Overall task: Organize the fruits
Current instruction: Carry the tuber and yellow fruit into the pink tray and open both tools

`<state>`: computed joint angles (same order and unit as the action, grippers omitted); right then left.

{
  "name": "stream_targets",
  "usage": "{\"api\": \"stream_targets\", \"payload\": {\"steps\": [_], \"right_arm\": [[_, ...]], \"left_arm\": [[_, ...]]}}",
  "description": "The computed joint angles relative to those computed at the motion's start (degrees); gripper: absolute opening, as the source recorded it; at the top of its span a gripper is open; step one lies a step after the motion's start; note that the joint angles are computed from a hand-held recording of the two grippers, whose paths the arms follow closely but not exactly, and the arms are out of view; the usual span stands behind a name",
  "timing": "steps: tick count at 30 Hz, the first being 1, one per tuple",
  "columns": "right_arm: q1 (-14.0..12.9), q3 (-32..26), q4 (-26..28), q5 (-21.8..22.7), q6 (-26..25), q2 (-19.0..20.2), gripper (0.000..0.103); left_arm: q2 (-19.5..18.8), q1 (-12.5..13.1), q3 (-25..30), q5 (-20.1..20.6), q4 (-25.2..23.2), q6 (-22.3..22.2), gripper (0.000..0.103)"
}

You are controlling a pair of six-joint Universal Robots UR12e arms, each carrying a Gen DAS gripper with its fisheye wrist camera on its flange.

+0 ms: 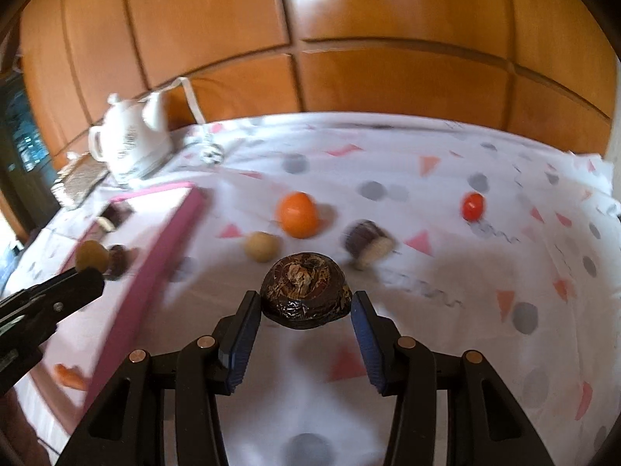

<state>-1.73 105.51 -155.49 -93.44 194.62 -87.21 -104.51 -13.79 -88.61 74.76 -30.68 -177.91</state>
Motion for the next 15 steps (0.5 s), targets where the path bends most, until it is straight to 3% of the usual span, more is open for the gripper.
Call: {"api": "stream_targets", "payload": {"steps": [10, 15], "right_arm": [[3.06, -4.44, 1.21, 10.51, -3.37, 2.31, 0.049], [4.68, -6.95, 3.78, 13.04, -3.88, 4.14, 0.049]], "left_arm": [[1.81, 3.66, -3.07, 6.76, 1.30, -3.85, 0.022], [1.87, 4.61, -3.51, 9.31, -0.02, -6.56, 0.022]]}}
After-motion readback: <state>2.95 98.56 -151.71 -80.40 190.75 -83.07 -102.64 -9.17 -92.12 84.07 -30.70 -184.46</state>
